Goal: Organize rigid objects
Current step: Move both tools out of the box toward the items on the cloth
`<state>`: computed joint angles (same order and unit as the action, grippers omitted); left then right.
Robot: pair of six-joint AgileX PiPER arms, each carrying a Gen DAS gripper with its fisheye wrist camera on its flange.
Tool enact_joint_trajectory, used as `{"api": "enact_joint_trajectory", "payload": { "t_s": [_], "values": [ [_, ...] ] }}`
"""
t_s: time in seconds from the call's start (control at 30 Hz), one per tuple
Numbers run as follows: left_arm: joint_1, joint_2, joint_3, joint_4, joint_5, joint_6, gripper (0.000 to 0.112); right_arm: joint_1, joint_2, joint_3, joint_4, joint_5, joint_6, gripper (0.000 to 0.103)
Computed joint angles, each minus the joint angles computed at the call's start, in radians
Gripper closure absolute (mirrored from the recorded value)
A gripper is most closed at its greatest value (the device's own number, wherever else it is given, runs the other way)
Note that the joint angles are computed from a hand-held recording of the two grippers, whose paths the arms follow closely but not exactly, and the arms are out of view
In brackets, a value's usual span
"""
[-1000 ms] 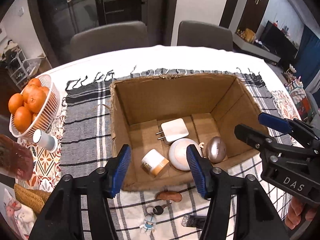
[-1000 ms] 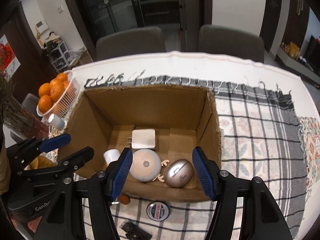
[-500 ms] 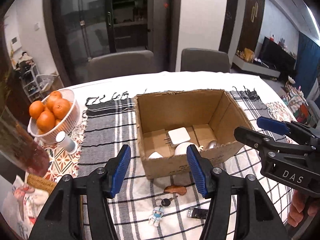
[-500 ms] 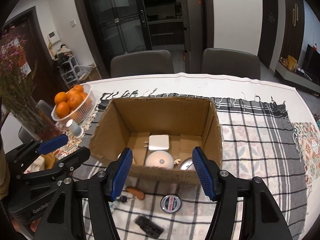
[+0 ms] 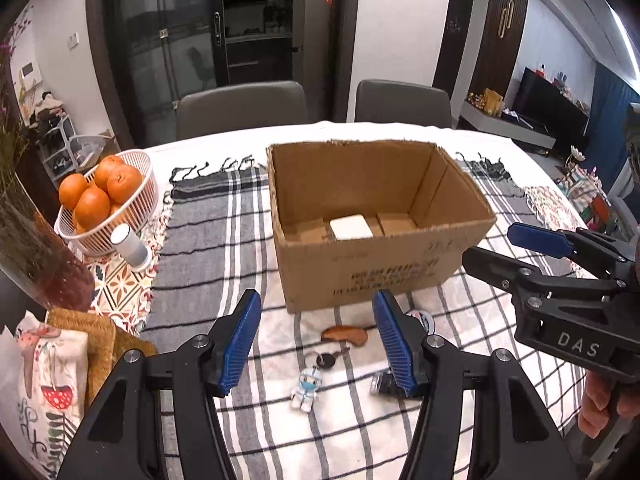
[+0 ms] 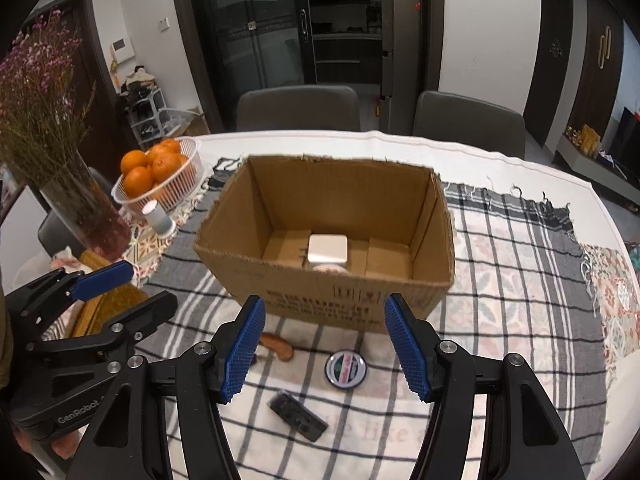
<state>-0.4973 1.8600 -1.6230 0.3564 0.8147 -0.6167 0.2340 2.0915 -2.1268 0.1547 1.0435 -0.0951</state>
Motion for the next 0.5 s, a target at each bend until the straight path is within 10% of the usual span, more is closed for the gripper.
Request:
{"api": "enact_joint_trajectory", "payload": {
  "t_s": [0.5],
  "values": [
    [0.028, 0.053, 0.056, -0.148, 0.0, 0.083, 0.054, 0.002, 0.044, 0.073, 0.01, 0.014, -0.009, 0.04]
  ]
}}
